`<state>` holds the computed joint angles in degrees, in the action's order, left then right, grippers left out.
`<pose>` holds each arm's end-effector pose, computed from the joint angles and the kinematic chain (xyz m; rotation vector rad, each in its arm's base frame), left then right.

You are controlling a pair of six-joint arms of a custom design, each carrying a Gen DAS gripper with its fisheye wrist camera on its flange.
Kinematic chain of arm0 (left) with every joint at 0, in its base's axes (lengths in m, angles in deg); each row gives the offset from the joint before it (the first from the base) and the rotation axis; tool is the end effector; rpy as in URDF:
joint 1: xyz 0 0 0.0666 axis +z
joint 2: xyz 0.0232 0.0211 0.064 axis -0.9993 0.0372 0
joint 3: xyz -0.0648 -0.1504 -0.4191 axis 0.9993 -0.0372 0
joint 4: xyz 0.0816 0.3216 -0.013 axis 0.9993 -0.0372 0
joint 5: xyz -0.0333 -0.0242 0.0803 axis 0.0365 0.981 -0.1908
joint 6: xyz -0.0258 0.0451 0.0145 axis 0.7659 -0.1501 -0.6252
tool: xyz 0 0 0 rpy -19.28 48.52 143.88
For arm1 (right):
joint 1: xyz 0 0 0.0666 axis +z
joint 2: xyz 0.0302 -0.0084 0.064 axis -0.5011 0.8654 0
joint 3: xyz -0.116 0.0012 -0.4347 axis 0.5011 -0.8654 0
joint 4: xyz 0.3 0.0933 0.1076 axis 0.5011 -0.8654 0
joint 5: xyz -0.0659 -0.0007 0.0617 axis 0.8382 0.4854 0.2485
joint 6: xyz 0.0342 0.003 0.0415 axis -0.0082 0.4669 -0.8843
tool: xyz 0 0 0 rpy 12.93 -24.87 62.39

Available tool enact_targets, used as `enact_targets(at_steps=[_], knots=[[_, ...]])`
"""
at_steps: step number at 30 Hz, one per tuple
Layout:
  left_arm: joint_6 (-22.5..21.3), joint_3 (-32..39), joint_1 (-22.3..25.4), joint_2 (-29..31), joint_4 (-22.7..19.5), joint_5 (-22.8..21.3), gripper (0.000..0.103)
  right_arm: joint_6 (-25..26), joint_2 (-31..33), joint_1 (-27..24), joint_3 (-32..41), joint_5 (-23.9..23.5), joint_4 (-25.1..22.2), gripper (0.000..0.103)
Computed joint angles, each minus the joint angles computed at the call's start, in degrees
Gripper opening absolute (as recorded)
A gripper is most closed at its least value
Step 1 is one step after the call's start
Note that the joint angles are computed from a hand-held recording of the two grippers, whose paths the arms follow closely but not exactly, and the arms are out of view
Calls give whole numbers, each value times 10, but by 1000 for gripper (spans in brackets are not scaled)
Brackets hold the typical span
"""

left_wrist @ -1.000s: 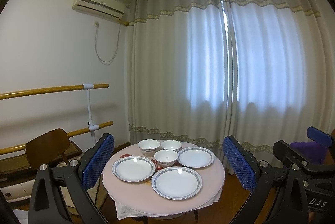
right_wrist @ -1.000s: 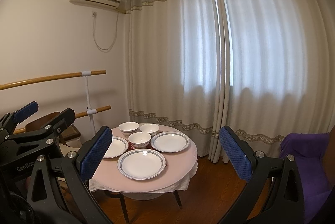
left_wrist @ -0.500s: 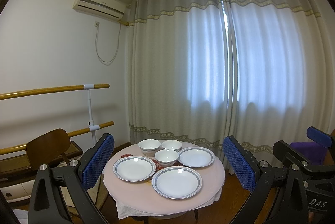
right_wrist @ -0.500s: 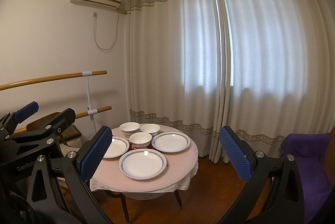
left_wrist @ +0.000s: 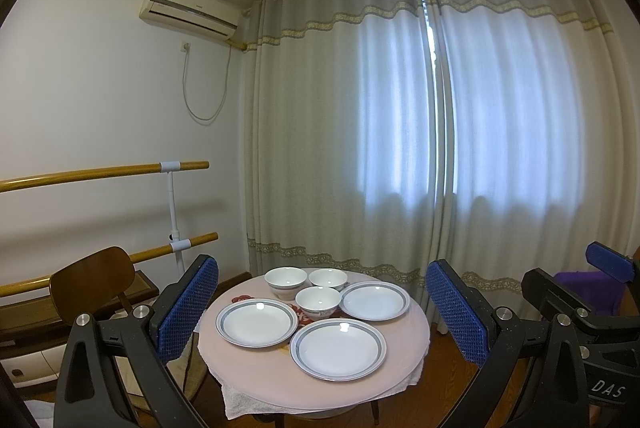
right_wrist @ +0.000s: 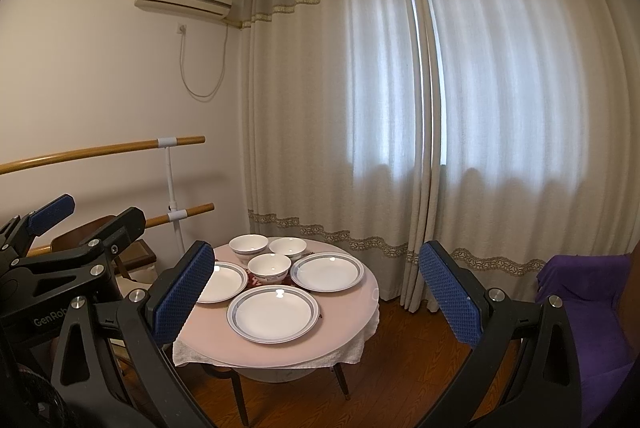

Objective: Organize plates and bowls

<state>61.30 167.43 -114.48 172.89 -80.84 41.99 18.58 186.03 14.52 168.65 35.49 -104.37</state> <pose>0.4953 -0.2428 0.5074 0.2583 1.6830 -0.2444 0.4342 0.3844 0.5359 0.2191 1.7139 -0.2286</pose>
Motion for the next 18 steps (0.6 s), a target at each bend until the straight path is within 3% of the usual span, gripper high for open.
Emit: enact_targets(at_steps=[18], knots=[[-1,-10,-1,-5,13,0,102,3,8,8,21,8,-7,103]])
